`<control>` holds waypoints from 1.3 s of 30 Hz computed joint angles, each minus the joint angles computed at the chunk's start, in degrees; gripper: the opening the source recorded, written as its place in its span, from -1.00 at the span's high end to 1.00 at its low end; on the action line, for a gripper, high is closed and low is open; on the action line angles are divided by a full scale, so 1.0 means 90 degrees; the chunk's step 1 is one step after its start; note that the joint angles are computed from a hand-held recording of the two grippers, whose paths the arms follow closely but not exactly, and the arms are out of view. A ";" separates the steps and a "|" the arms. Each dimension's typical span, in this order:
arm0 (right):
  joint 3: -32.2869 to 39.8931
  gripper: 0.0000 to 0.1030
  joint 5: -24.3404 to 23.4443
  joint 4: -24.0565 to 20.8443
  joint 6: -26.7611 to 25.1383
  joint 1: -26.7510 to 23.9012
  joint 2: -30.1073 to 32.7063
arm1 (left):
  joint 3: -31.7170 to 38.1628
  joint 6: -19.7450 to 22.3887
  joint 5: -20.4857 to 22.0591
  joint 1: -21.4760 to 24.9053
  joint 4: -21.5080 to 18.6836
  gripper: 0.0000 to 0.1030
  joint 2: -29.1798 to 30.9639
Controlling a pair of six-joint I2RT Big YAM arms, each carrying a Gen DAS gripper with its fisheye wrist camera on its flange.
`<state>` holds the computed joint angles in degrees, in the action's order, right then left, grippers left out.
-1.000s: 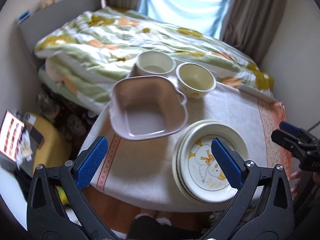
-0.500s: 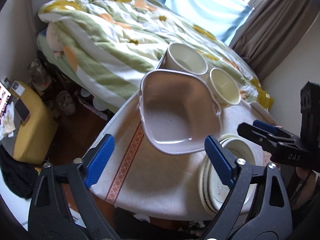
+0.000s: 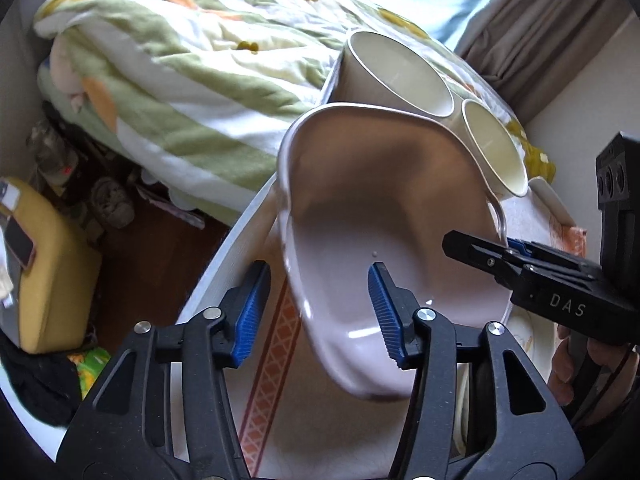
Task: Organize plates and bowls
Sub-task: 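Carry the pink dish with both grippers and lower it beside the plate stack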
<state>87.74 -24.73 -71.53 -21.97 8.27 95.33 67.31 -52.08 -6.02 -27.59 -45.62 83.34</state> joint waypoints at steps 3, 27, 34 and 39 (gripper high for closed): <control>-0.0031 0.31 0.0028 0.0054 0.0050 0.0027 0.0018 | 0.0122 0.0205 0.0076 0.0065 -0.0175 0.37 0.0138; -0.0768 0.74 -0.0683 0.0492 -0.0177 -0.1061 -0.1226 | 0.1744 0.0810 -0.1150 -0.1046 -0.1145 0.71 0.0413; -0.0592 0.77 -0.0851 -0.0018 -0.0802 -0.2765 -0.1392 | 0.3363 0.0902 -0.1010 -0.1966 -0.1322 0.71 0.1631; -0.0242 0.77 -0.0718 -0.0381 -0.1287 -0.3814 -0.1140 | 0.4766 0.0902 -0.0745 -0.2444 -0.1539 0.71 0.2736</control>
<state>85.57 -31.20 -74.96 -33.55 -26.05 85.07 110.20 -43.96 -12.73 -49.59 -59.46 107.96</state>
